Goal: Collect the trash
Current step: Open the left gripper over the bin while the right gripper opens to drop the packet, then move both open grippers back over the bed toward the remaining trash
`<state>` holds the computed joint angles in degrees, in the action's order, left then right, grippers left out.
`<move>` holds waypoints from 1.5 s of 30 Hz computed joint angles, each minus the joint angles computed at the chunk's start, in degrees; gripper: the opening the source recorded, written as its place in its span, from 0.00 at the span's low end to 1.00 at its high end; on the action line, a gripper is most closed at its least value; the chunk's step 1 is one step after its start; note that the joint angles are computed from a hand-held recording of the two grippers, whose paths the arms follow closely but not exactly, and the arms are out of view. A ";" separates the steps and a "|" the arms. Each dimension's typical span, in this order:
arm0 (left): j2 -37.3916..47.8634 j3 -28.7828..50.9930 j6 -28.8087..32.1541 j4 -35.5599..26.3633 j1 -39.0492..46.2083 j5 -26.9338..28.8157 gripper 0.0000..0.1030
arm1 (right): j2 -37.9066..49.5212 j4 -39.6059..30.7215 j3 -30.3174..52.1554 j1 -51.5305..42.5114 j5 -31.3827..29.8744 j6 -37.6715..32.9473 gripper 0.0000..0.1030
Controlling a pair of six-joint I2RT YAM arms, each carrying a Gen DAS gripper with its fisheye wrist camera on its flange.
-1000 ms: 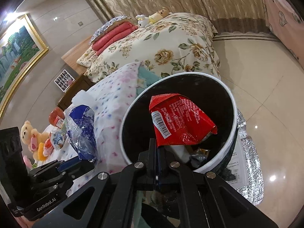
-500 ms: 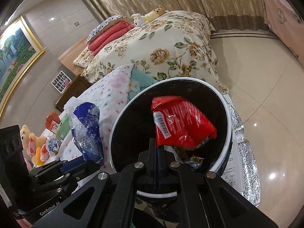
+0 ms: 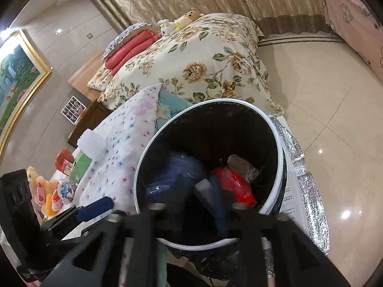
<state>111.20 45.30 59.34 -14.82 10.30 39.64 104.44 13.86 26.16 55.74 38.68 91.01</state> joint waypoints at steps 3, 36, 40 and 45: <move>0.83 1.36 1.02 -1.77 2.35 0.54 0.56 | -0.11 -1.40 0.60 1.16 1.21 1.62 0.52; 22.19 34.90 3.30 -16.71 29.84 2.69 0.63 | 19.49 -6.41 34.79 4.25 -2.49 -11.71 0.84; 24.51 39.19 1.94 -17.65 31.20 2.91 0.63 | 22.31 -8.06 40.09 4.03 -3.82 -14.01 0.84; 27.51 44.73 0.24 -18.70 32.49 2.96 0.63 | 25.79 -9.44 45.85 3.70 -5.57 -16.09 0.85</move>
<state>138.71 90.02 59.58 -33.53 42.79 42.60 130.23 4.42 72.01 59.44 33.11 74.92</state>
